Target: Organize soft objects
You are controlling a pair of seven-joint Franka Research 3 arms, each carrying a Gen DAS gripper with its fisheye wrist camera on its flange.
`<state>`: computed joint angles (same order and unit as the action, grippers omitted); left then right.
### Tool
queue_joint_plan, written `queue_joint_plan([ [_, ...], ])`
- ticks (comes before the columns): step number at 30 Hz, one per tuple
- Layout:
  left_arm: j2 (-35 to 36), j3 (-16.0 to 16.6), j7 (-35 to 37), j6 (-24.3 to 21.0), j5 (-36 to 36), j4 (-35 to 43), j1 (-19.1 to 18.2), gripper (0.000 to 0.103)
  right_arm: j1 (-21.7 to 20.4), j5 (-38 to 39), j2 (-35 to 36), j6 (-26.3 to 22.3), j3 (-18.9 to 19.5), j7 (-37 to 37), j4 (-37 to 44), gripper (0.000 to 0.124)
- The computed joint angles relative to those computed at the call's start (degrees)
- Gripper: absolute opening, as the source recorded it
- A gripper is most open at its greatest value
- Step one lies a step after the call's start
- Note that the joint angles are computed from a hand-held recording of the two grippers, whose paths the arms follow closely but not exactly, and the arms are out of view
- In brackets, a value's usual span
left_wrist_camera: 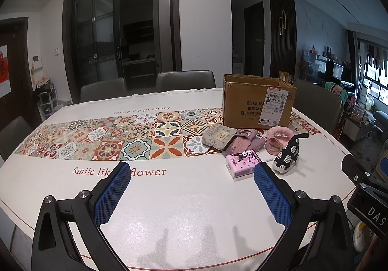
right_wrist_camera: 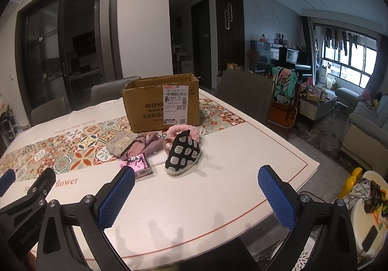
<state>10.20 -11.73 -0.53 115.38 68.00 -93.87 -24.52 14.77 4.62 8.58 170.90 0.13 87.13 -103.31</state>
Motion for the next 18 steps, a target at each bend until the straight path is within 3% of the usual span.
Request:
queue_joint_plan([
  [18,-0.12,0.00,0.11,0.49,-0.30,-0.18,0.10,0.103,0.25,-0.39,0.17,0.13,-0.13,0.48,-0.01,0.103],
])
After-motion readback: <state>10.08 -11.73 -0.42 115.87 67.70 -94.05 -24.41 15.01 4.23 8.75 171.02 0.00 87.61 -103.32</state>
